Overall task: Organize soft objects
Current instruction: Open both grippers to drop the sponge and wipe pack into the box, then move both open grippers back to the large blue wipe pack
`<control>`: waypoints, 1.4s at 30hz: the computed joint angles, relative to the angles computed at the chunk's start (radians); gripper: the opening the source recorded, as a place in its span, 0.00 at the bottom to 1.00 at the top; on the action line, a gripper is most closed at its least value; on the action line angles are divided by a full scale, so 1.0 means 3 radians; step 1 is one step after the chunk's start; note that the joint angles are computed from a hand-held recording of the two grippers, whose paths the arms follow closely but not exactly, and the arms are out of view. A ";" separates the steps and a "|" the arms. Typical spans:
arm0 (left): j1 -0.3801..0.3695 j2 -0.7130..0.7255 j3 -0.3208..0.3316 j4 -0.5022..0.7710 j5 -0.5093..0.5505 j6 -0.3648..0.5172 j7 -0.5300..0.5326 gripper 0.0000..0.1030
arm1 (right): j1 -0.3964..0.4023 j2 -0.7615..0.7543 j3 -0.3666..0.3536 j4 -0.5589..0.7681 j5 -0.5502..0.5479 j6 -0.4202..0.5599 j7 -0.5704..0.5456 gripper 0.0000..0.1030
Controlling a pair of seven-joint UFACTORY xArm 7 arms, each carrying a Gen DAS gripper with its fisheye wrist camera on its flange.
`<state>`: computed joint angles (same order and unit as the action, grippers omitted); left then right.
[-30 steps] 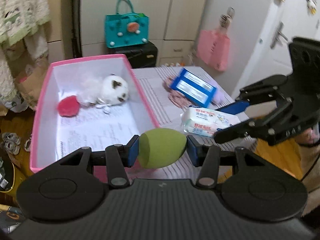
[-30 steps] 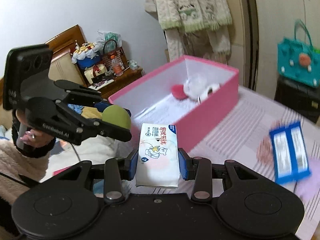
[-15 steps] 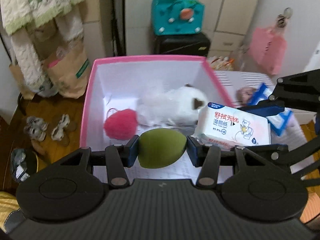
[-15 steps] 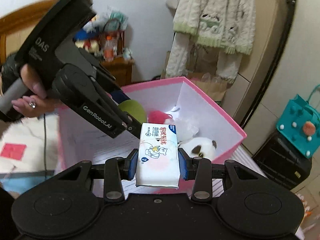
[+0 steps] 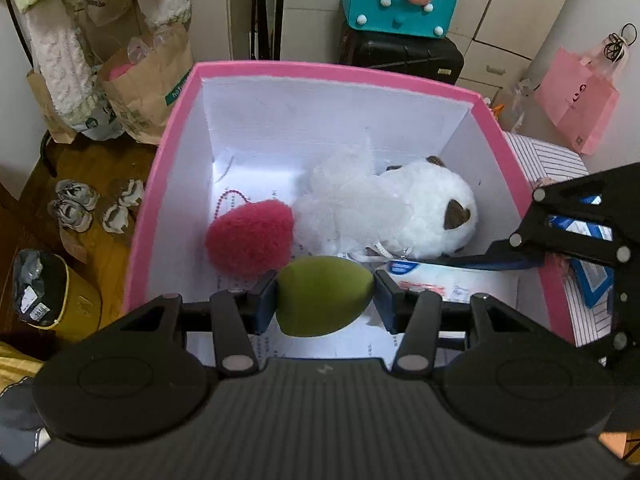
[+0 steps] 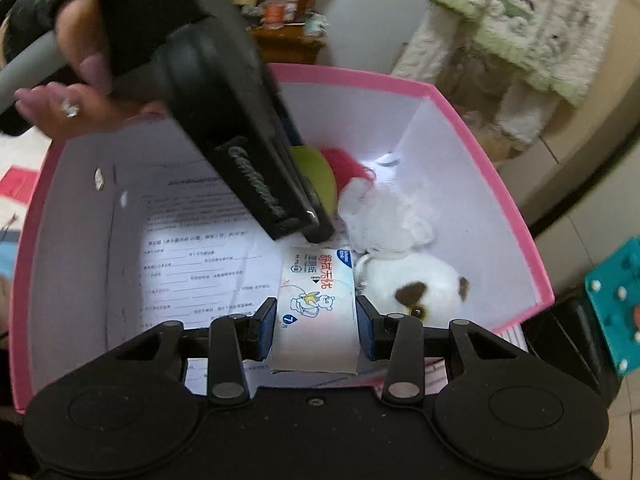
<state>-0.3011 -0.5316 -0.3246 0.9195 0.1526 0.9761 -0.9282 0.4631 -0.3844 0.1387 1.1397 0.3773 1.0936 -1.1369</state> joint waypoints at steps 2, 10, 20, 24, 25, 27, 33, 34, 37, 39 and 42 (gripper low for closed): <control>0.0000 0.0043 0.0017 -0.0004 -0.0018 -0.0023 0.0008 0.48 | 0.0004 0.0125 0.0004 0.0161 -0.0031 0.0213 0.0019 0.44; 0.0018 0.0103 0.0105 -0.0040 -0.0136 -0.0126 -0.0057 0.48 | -0.0020 0.0387 0.0164 0.0300 -0.0247 0.0094 0.0161 0.47; 0.0039 0.0175 0.0049 -0.0019 0.0011 -0.0215 -0.0067 0.50 | -0.0002 0.0011 0.0003 0.0099 0.0044 -0.0044 0.0282 0.57; 0.0030 0.0165 -0.0006 0.0047 0.0116 -0.0126 -0.0077 0.61 | -0.0003 -0.0153 -0.0082 0.0066 0.0217 0.0086 0.0367 0.58; 0.0025 0.0147 -0.0014 0.0055 0.0132 -0.0114 -0.0083 0.63 | -0.0005 -0.0172 -0.0108 0.0081 0.0267 0.0154 0.0410 0.59; -0.0024 0.0046 -0.0004 0.0062 0.0092 -0.0081 -0.0057 0.63 | -0.0018 -0.0147 -0.0213 0.0170 0.0427 0.0400 0.0501 0.59; -0.0077 -0.0310 -0.0149 0.0211 0.0050 0.0198 0.0032 0.66 | -0.0200 -0.0238 -0.0483 0.0197 0.0912 0.0826 0.0682 0.59; -0.0068 -0.0332 -0.0192 0.0268 0.0064 0.0277 0.0036 0.66 | -0.0234 -0.0287 -0.0500 0.0178 0.0948 0.0845 0.0687 0.59; -0.0075 -0.0392 -0.0295 0.0440 0.0061 0.0485 0.0059 0.66 | -0.0312 -0.0455 -0.0524 0.0122 0.0969 0.0820 0.0673 0.59; -0.0082 -0.0424 -0.0368 0.0543 0.0055 0.0576 0.0068 0.68 | -0.0364 -0.0517 -0.0526 0.0144 0.0916 0.0834 0.0754 0.59; -0.0097 -0.0469 -0.0472 0.0691 0.0017 0.0698 0.0053 0.70 | -0.0433 -0.0602 -0.0491 0.0201 0.0762 0.0889 0.0961 0.59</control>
<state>-0.3302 -0.6721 -0.4662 1.1268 0.1578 1.1855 -0.9124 0.3332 -0.5650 -0.0087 1.2001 0.6058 1.3603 -0.8486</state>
